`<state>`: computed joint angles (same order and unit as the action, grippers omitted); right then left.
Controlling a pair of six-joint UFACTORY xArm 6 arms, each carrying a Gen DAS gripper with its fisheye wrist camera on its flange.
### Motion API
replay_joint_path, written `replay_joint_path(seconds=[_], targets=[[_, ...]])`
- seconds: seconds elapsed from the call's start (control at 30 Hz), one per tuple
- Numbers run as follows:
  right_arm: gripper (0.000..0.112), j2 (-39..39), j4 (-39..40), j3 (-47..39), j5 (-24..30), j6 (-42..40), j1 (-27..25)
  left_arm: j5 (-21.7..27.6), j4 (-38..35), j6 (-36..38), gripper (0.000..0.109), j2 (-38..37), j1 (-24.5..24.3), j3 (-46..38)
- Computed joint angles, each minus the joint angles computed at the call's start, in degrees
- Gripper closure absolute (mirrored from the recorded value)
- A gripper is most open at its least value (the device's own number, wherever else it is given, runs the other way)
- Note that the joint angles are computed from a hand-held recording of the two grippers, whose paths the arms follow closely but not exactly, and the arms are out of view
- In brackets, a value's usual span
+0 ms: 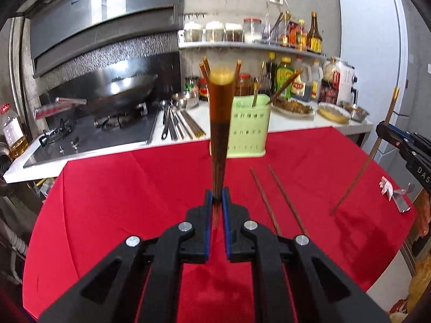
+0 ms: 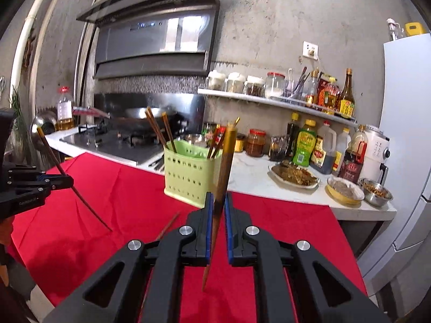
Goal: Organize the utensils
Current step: 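Carry both chopsticks above the green holder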
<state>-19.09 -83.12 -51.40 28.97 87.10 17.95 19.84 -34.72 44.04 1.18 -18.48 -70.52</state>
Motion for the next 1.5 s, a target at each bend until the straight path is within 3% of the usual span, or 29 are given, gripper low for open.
replay_joint_path(seconds=[0.17, 0.33, 0.5, 0.57, 0.73, 0.97, 1.27, 1.37, 1.43, 1.5], targets=[[0.103, 0.8, 2.5, 0.8, 0.5, -2.4, 0.4, -1.0, 1.7, -0.6, 0.102, 0.6, -0.3, 1.0], [0.106, -0.5, 2.6, 1.0, 0.7, -1.8, 0.1, -0.2, -2.1, 2.2, 0.102, -0.4, -0.2, 1.0], [0.106, 1.6, 2.4, -1.5, -4.3, -0.8, -3.4, -0.2, -3.0, 2.8, 0.102, 0.9, -0.8, -2.4], [0.106, 4.1, 1.5, -3.8, -9.3, 0.1, -5.9, -0.3, -2.3, 1.9, 0.102, 2.3, -1.3, -4.5], [0.106, 12.7, -0.3, -12.5, -14.8, 0.8, -8.9, 0.5, -1.0, 0.7, 0.102, 6.9, -3.2, -11.5], [0.106, 21.7, -8.3, -27.7, -18.2, 7.0, -11.4, 0.7, 1.9, -1.6, 0.102, 16.8, -5.2, -27.0], [0.105, 29.6, -12.9, -41.5, -20.1, 12.4, -13.6, 7.0, 6.4, -8.9, 0.102, 32.5, -5.1, -52.0], [0.105, 32.1, -10.9, -44.4, -19.5, 9.8, -13.7, 7.5, 12.5, -13.7, 0.102, 37.3, -5.1, -59.0], [0.105, 34.0, -7.0, -45.8, -19.8, 5.9, -13.9, 12.3, 16.9, -17.7, 0.102, 43.9, -4.8, -69.4], [0.105, 35.7, -3.0, -46.5, -20.3, 1.9, -14.1, 13.3, 19.1, -19.4, 0.102, 47.8, -4.6, -74.9]])
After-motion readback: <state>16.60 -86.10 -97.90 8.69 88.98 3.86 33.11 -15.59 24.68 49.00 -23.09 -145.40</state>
